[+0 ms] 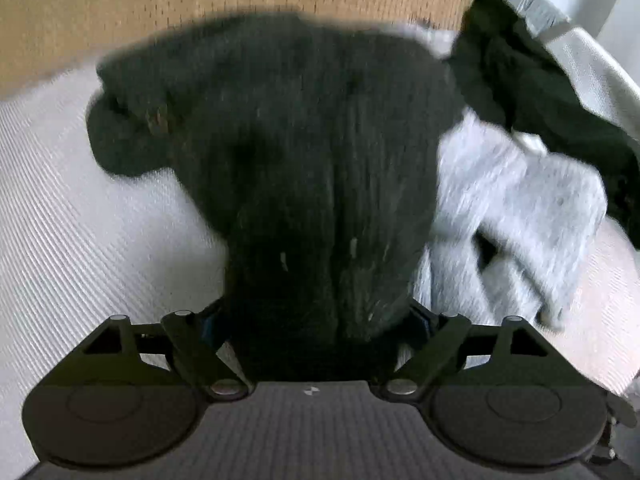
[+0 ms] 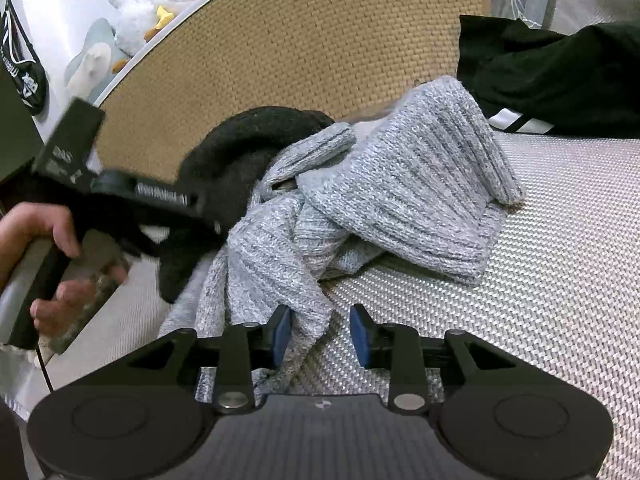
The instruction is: Fold clothes
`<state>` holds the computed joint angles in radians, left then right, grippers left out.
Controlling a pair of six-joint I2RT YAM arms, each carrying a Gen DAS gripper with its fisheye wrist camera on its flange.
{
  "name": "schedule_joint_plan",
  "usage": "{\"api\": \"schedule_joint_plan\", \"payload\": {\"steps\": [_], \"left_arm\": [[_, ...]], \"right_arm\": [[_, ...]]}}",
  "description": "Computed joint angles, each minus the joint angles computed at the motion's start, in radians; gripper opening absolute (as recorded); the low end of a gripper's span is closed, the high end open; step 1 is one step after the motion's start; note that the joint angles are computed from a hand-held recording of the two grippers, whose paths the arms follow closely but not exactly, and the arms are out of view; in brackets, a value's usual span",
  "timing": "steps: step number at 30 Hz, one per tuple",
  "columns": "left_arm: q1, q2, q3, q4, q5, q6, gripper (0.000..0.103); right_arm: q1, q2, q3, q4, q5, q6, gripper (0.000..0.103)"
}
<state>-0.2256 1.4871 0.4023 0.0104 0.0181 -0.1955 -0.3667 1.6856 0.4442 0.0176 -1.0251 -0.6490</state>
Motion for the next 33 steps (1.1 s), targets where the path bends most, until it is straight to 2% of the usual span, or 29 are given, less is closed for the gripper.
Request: {"api": "schedule_joint_plan", "payload": {"steps": [3,6,9,11,14,16,20,22,28,30,33], "left_arm": [[-0.002,-0.022,-0.054,0.070,-0.003,-0.005,0.085],[0.005,-0.051,-0.076,0.085,0.005,0.001,0.078],[-0.016,-0.107,-0.089,0.075,-0.033,0.015,0.062],[-0.026,-0.153,-0.093,0.055,-0.056,0.025,0.045],[-0.004,-0.236,-0.078,-0.005,-0.045,0.049,0.035],[0.031,-0.298,-0.073,-0.025,-0.011,0.078,0.033],[0.008,-0.449,-0.107,-0.004,-0.017,0.087,0.031],[0.009,-0.501,-0.116,0.012,0.010,0.083,0.031],[0.087,-0.475,-0.081,0.017,0.146,0.105,0.031],[0.086,-0.436,-0.073,-0.014,0.150,0.149,0.032],[0.007,-0.382,-0.111,0.013,0.013,0.211,0.034]], "right_arm": [[-0.003,-0.004,-0.003,-0.003,0.000,-0.006,0.037],[-0.001,0.000,-0.005,0.004,-0.002,-0.001,0.037],[0.007,0.002,-0.009,0.022,-0.003,0.016,0.038],[0.006,0.007,-0.010,0.026,-0.006,0.015,0.039],[0.007,0.008,-0.013,0.032,-0.008,0.016,0.039],[0.008,0.006,-0.016,0.035,-0.008,0.016,0.040],[0.006,0.010,-0.020,0.044,-0.016,0.015,0.041],[0.002,0.020,-0.014,0.039,-0.024,0.012,0.041],[-0.005,0.033,-0.010,0.034,-0.037,0.009,0.041],[-0.006,0.039,-0.010,0.040,-0.039,0.009,0.041],[-0.001,0.041,-0.012,0.055,-0.039,0.022,0.041]]}}
